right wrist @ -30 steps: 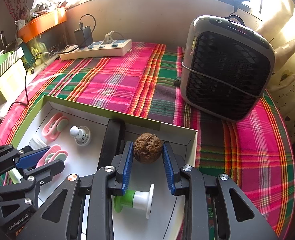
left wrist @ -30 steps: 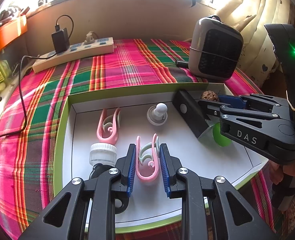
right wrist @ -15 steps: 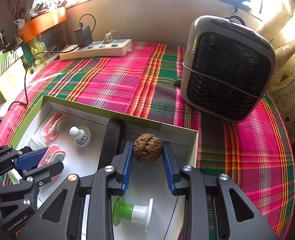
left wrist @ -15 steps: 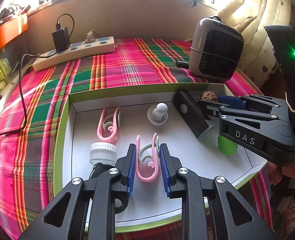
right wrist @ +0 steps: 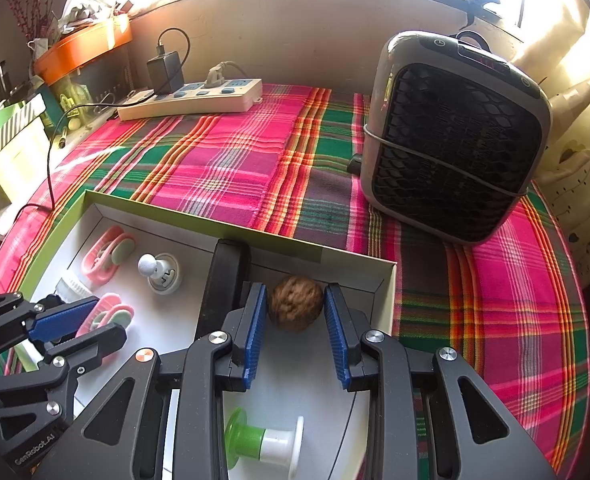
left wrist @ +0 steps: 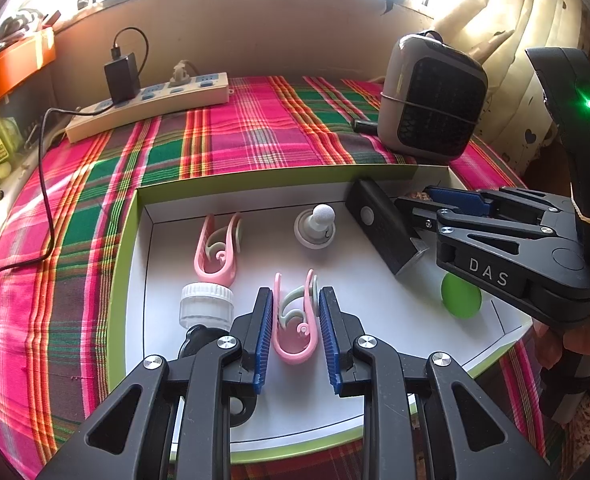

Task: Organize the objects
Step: 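Lower the pink clip into the box and open the left gripper while the right gripper releases the walnut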

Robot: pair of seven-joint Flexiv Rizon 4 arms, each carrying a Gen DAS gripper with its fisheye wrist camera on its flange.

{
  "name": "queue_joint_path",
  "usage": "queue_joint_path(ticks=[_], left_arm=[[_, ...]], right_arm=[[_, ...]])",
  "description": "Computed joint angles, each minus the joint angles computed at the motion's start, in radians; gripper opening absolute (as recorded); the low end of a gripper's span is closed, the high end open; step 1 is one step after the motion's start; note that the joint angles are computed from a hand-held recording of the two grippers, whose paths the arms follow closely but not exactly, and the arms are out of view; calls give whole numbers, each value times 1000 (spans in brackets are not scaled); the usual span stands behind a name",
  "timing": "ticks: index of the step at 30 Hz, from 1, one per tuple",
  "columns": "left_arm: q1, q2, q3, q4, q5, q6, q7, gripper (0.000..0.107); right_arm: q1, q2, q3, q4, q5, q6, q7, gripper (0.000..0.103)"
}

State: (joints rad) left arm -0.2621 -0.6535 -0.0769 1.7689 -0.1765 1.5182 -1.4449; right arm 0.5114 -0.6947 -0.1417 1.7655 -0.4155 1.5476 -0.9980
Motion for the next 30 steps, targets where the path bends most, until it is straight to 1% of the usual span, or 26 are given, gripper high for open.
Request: queue_joint_path(ticks=[13,21,23,25,27,30], left_arm=[[-4,-1,6,-4,3,-4,-5,23],[-17,3,25,0,10,-8,-24,28],[-16,4,25,0,11,-9,-26,30],[-20,3,29,-4,14,-11,-29,32],[-38,4,53,-6,23,-13,-42,35],[-30,9,44,1,27,-9,-42,35]], right_arm=[[17,3,-22,7,-2,3,11,31],[30,6,-40,16,-3,12,22,31],[33,7,-46,18,-2,15,25,34],[36,8,-51,21,-1,22,27,39],[36,11,-50,25,0,23,27,40],[35,13,-47,29,4,27,26,40]])
